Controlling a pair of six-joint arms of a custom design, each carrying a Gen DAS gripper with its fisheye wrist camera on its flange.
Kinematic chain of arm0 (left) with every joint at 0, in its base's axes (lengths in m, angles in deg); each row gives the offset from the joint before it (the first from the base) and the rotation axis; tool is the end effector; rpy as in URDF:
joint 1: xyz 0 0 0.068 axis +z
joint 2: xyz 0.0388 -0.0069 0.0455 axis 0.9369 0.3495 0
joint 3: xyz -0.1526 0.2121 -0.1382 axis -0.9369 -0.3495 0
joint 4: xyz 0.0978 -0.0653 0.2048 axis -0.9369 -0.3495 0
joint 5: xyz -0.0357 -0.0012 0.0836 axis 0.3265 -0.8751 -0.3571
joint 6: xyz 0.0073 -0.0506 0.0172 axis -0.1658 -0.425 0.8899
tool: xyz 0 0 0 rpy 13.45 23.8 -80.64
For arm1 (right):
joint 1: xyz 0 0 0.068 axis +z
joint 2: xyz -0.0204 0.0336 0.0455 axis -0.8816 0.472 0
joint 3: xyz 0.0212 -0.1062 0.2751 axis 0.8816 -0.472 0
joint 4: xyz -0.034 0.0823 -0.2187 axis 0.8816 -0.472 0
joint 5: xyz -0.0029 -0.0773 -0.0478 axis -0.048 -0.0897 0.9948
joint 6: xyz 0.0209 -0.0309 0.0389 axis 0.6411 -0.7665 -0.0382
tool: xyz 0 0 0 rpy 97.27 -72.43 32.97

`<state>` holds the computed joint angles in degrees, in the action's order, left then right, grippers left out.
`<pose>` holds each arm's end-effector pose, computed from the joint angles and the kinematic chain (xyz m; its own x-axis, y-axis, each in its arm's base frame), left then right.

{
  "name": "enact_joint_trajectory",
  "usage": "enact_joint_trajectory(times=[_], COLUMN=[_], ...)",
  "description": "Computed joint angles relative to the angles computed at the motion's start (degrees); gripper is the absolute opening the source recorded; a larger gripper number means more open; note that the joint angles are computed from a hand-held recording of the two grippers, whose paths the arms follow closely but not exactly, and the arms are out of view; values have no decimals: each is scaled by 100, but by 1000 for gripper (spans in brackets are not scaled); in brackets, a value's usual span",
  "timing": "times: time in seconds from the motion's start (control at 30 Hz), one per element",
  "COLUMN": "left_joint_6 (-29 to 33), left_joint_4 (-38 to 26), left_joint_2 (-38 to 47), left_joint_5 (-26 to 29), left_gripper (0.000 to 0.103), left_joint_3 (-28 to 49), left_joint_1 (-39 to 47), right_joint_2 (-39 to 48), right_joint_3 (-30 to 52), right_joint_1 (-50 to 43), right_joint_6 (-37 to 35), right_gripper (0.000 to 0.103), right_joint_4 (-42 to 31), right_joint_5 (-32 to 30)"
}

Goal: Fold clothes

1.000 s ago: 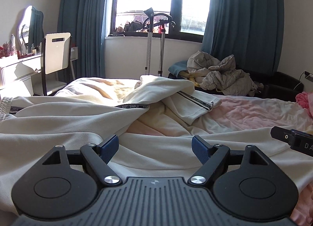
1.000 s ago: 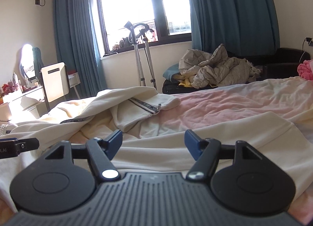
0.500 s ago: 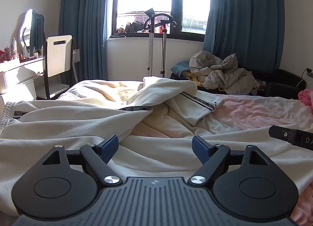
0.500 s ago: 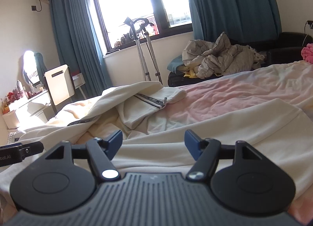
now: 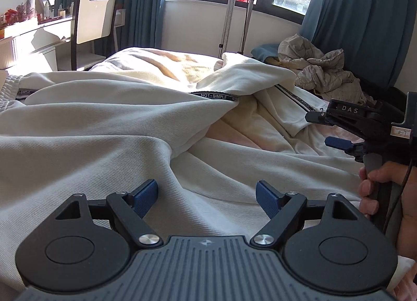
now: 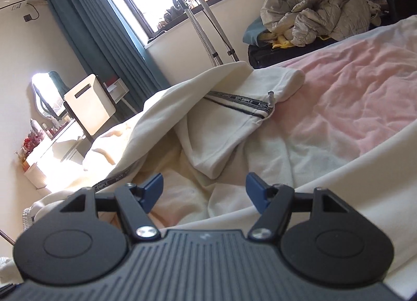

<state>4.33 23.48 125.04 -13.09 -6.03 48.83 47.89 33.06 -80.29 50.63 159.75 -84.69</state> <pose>0.2132 -0.0837 0.1245 -0.6243 0.1187 -0.7721 0.3445 0.9289 -0.1358 0.2508 -0.0730 0.0813 -0.3796 0.5972 -0.7066 0.2734 0.8020 0.5310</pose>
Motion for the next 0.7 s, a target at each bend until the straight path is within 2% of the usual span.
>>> enact_joint_trajectory(times=[0.1,0.23,0.3,0.37,0.4,0.43,0.47,0.53,0.67,0.7], left_joint_6=[-126,-259,-290,-295,-320,-353,-387,-459,-599,-623], left_joint_4=[-159,-150,-68,23,92,124,153,221,413,491], left_joint_2=[362,634,699,756,790,801,811,820,823,828], left_joint_5=[305,618,742,805,821,861,900,977,1110,1133], left_gripper=[85,87,88,88,88,88,88,88,88,88], left_joint_3=[260,397,386,374,357,352,348,325,241,213], left_joint_1=[213,439,525,575,575,599,622,670,752,764], right_joint_2=[531,1030,1286,1481,1588,1724,1844,1976,1912,1841], right_joint_3=[982,2098,2495,2644,2652,2623,2591,2500,2786,2843], right_joint_1=[42,139,134,108,78,33,-6,-55,-91,-87], right_joint_6=[325,567,858,1148,1292,1487,1667,1904,2306,2365], right_gripper=[71,72,71,71,66,53,47,44,43,32], right_joint_4=[-527,-1322,-1335,-990,-704,-325,26,459,-316,-502], right_joint_5=[-182,-127,-208,-297,-393,-552,-671,-690,-163,-10])
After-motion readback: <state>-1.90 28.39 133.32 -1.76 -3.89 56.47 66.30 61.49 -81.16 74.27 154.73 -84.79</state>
